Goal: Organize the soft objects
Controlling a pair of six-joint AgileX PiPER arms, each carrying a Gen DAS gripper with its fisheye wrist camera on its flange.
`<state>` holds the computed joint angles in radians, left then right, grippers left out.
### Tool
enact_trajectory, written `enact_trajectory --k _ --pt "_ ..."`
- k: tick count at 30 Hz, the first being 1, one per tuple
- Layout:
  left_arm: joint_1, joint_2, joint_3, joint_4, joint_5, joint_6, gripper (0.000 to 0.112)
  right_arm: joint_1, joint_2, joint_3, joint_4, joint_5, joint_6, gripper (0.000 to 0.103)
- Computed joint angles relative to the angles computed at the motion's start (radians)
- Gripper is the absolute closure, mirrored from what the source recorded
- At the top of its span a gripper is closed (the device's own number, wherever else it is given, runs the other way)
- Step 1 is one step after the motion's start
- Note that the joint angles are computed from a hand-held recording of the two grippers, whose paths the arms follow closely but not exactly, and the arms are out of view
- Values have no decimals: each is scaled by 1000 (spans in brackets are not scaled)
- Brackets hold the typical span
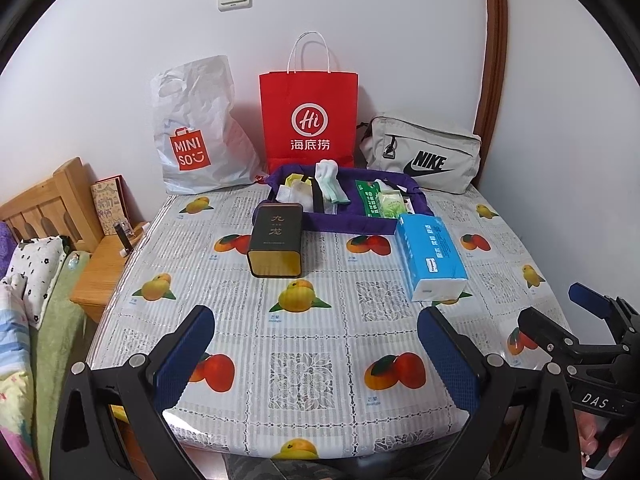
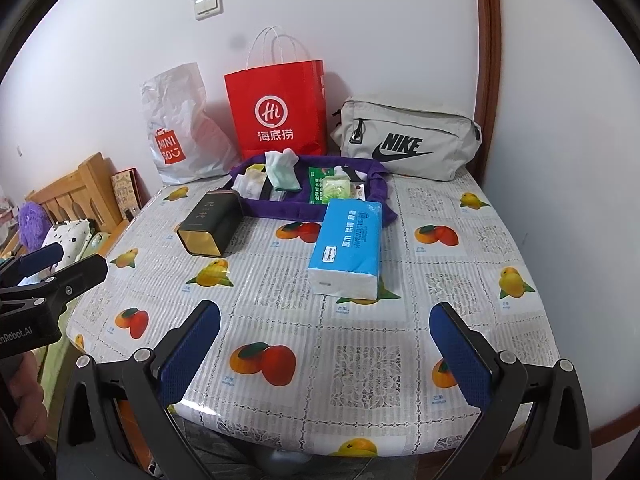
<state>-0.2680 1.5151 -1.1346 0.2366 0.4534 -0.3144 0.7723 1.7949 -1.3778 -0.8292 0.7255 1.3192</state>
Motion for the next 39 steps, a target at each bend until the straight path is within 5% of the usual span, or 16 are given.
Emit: enact_trajectory --k 39 --pt "0 -6 2 9 7 -8 10 19 -2 -10 -18 33 15 0"
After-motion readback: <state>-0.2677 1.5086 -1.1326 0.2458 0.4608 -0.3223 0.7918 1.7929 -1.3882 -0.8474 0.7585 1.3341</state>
